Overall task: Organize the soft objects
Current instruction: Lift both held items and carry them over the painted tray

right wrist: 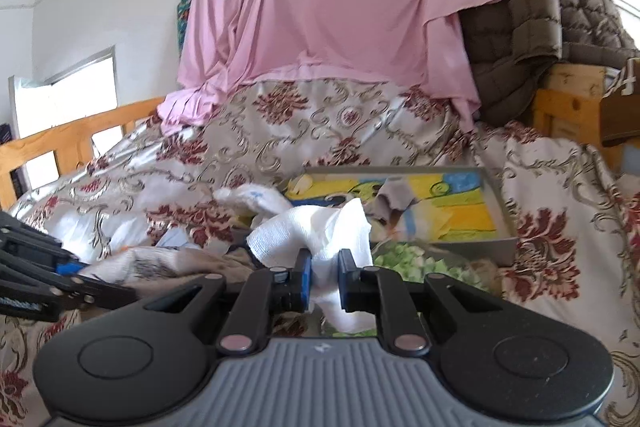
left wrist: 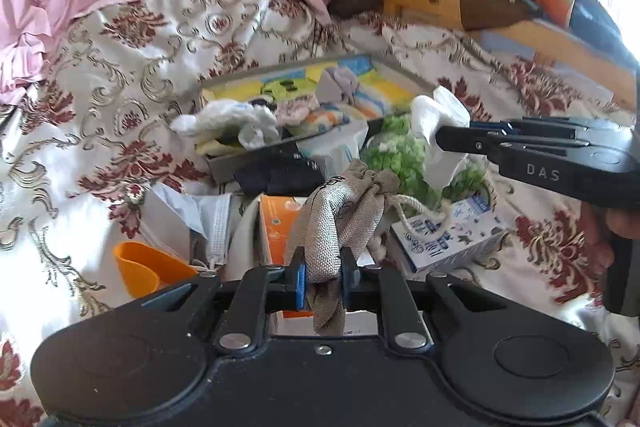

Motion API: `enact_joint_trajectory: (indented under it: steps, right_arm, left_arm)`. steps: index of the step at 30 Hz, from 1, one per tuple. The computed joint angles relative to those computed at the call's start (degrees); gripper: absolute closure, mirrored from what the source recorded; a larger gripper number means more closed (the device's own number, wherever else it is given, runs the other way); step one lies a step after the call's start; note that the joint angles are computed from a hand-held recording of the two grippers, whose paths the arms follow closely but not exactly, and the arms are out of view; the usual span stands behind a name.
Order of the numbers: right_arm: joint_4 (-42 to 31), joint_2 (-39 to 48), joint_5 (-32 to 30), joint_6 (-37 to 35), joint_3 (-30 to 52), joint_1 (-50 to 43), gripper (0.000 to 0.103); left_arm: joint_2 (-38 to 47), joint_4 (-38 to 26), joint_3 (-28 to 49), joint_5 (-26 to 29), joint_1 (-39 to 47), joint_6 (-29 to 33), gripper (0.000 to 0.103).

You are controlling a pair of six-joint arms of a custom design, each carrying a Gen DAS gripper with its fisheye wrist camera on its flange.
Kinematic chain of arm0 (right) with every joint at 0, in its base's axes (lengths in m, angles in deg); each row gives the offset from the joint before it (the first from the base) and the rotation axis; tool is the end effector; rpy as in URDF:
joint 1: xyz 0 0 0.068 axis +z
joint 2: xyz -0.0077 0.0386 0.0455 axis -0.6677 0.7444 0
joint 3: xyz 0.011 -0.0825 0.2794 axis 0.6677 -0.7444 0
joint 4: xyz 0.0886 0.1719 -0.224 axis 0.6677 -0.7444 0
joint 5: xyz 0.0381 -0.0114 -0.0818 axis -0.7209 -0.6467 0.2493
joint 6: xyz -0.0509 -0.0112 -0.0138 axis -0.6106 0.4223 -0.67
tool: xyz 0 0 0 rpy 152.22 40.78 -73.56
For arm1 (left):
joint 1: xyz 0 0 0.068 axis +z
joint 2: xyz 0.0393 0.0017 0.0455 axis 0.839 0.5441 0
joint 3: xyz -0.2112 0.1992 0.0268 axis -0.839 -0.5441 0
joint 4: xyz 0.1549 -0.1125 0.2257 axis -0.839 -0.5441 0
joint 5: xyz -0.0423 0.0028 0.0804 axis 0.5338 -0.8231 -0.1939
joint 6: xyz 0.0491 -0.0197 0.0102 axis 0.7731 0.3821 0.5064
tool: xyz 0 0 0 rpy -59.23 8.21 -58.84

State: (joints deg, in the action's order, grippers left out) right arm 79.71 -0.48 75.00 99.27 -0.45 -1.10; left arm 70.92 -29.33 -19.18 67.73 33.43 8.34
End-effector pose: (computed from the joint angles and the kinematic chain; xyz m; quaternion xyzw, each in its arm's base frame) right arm 0.1984 0.1485 0.1246 -0.0295 0.8260 0.0744 0.5580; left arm 0.2372 -0.1098 0.1387 0.2539 0.8701 -0.1366 0.3997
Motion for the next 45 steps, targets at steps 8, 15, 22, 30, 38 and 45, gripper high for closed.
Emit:
enact_joint_trajectory:
  steps: [8,15,22,30,38,45]
  right_arm:
    - [2.1,-4.22,3.35,0.88,-2.71,0.16,0.088]
    - [2.98,-4.09,2.4,0.6,-2.33,-2.65,0.088]
    - [-2.88,-1.49,-9.35,-1.0,4.9,-14.9,0.088]
    - [-7.21,15.26,-21.83,-2.87,24.17,-25.31,0.088]
    - [-18.54,28.45,-24.14,-1.12,41.59,-26.82,0.087]
    - [-26.0,34.75,-24.24,0.45,50.65,-26.43,0.087]
  left_arm:
    - [-7.09,0.19,-1.41,2.28,2.56,-3.93,0.086]
    - [-5.56,0.41,3.44,0.64,1.77,-4.7,0.086]
    - [5.14,1.92,14.56,-0.68,0.77,-7.17,0.086]
    - [22.67,-0.26,33.26,-1.65,0.85,-3.59,0.086]
    - [40.31,-4.87,52.09,0.25,2.65,-5.76,0.086]
    - [51.74,-9.84,63.12,1.55,4.68,-12.07,0.086]
